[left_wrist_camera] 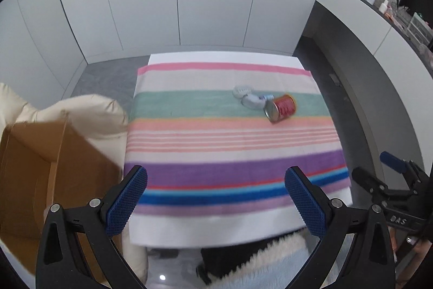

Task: Organize objects

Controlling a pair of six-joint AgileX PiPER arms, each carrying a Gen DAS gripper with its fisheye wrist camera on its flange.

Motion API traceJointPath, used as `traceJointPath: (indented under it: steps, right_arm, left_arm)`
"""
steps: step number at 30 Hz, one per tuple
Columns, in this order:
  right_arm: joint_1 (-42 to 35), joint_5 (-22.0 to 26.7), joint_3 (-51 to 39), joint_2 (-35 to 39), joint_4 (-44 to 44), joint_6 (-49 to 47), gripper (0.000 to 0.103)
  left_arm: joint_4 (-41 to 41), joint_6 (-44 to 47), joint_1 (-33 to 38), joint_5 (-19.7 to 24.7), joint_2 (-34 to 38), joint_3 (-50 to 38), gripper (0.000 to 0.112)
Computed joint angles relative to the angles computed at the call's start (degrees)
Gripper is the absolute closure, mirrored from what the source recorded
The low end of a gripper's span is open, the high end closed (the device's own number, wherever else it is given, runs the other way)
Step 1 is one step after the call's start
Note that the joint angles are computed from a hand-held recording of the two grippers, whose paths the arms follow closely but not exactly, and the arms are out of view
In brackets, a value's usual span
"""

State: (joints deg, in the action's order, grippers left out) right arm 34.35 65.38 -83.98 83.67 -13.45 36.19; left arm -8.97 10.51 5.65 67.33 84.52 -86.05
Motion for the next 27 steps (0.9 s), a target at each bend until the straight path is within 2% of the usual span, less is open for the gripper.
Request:
traceJointPath:
  steps: [3,7,14,19,25,26,27]
  right_arm:
    - [-4.9,-4.1,-0.1,3.3,5.7,-4.6,0.000]
    - [-8.2,-7.9,-1.4,9.2,8.8,-8.7,0.000]
    - [-11.0,-15.8,-4.8,20.9,9.6,-12.6,0.000]
    - [-12.3,-19.3,-10.5,29.2,6.5,-12.6,0.000]
    - [-13.7,-18.9,-20.6,38.8,5.7,-12.2,0.000]
    - [-13.7,-18.8,-21.2,39.5,5.6,-12.6,0.005]
    - [-13.4,-18.7,-22.2,40.5,4.5,-12.7,0.015]
  left_arm:
    - [1.0,-0.1,-1.7,-2.8,4.2,-1.0,0.010]
    - [0.7,0.9,-3.2,-5.0,11.3,-3.0,0.010]
    - [2.5,1.1,-5.2,-11.0,20.5,-5.7,0.010]
    - [3.3,1.0,-5.4,-12.4,25.2,-6.7,0.010]
    - [3.4,2.0,-5.9,-14.6,27.9,-4.1,0.010]
    - [3.6,1.8,-6.3,-14.9,28.6,-4.1,0.010]
    - [3.9,1.5,-6.7,-15.3,29.0,-4.1,0.010]
